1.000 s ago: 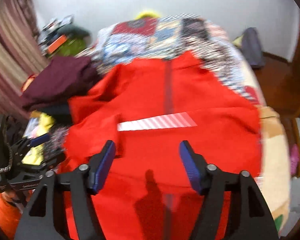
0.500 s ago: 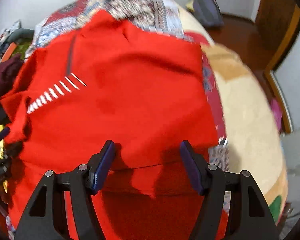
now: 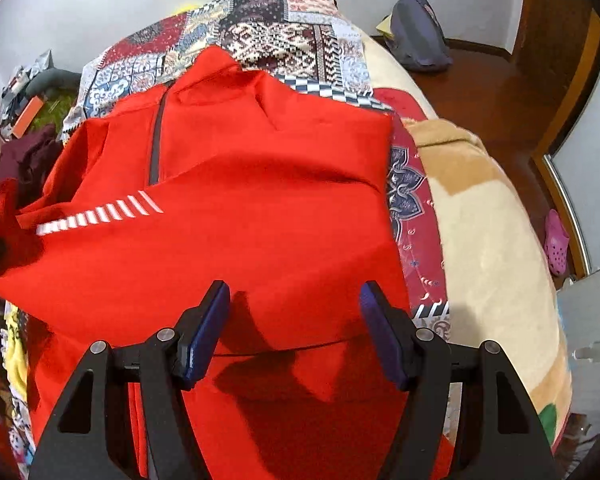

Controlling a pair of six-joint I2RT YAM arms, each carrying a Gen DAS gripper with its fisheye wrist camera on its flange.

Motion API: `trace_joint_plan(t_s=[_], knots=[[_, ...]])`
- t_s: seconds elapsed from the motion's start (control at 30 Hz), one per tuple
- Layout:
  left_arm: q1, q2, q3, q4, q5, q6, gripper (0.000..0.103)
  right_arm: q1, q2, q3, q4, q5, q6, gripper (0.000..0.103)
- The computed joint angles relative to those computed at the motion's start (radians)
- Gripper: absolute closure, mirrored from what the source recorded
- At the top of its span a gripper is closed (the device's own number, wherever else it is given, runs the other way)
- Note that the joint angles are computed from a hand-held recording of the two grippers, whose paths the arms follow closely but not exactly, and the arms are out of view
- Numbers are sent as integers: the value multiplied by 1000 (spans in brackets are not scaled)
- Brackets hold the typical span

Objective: Fold large clothes

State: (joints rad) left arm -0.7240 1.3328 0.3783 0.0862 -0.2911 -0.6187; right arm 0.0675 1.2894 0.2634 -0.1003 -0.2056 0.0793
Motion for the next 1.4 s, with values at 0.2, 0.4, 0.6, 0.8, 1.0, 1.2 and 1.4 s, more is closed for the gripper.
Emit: trace_joint_plan(t_s=[0.2, 0.4, 0.6, 0.8, 1.0, 1.2, 1.4], knots=[[69, 40, -74, 10, 23, -40, 93, 92, 147, -38, 128, 65, 23, 39], [113, 203, -141, 62, 4, -74, 56, 116, 140, -59, 158, 85, 25, 32], [104, 142, -165, -27, -41, -54, 52, 124, 112, -40, 93, 89, 28, 31], [55, -119, -102, -237, -119, -21, 43, 94, -4, 26, -52, 74, 1, 31], [80, -66, 69, -212, -107, 130, 40, 70, -73, 132, -120, 70, -22, 31], [120, 168, 281, -129, -56, 243, 38, 90, -7, 256, -95, 71, -8, 31], [216, 429, 489, -91, 48, 299, 35, 127, 193, 406, -10, 62, 25, 31]])
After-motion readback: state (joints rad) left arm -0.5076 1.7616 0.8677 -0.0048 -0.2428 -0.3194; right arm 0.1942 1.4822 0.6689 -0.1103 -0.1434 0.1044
